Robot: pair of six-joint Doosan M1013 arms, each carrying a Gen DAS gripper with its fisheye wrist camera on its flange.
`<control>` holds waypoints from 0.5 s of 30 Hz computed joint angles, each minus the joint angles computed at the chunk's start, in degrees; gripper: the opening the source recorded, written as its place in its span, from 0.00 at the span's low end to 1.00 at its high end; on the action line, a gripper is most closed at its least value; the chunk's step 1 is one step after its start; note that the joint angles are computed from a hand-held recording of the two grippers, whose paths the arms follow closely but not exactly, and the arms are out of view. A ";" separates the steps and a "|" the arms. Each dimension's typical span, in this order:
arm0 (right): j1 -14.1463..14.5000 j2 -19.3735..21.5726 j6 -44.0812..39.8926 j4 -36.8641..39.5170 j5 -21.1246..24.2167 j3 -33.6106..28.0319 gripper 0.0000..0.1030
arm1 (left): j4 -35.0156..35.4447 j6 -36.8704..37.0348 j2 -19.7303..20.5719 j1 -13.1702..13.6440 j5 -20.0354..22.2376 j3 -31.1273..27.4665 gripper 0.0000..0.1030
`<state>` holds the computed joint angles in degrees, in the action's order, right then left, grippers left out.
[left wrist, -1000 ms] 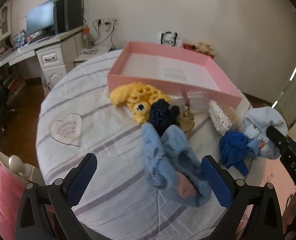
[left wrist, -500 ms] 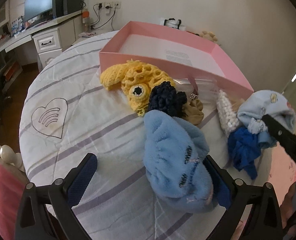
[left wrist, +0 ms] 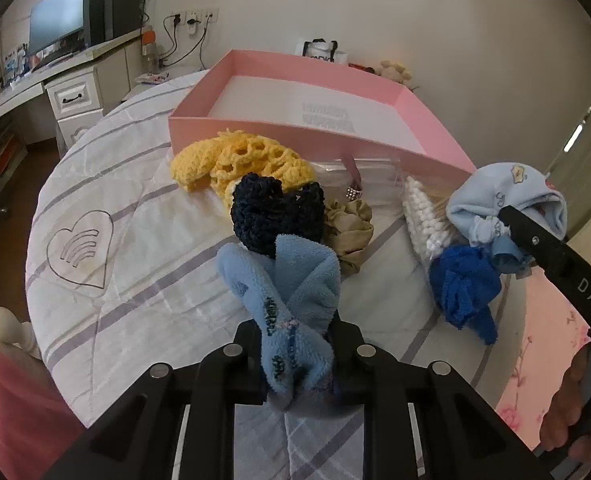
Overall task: Organize soft objects
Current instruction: 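Lift the sock and cloth and carry both over the pink tray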
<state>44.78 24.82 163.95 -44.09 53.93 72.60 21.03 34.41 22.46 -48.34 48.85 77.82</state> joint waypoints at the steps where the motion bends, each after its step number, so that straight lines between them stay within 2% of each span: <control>1: 0.08 -0.15 0.41 -0.34 0.07 0.11 0.32 | 0.32 -0.15 -0.33 -0.03 -0.06 0.30 0.17; 12: 1.96 -2.45 6.21 -6.32 2.31 1.66 0.32 | 4.75 -4.12 -3.23 -1.22 -1.25 2.22 0.17; 15: 2.85 -3.04 7.43 -8.58 2.21 1.91 0.32 | 7.85 -6.45 -4.50 -1.97 -1.51 2.99 0.17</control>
<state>47.63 21.79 171.38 -52.68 56.14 74.52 28.88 27.96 17.97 -50.31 47.34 80.81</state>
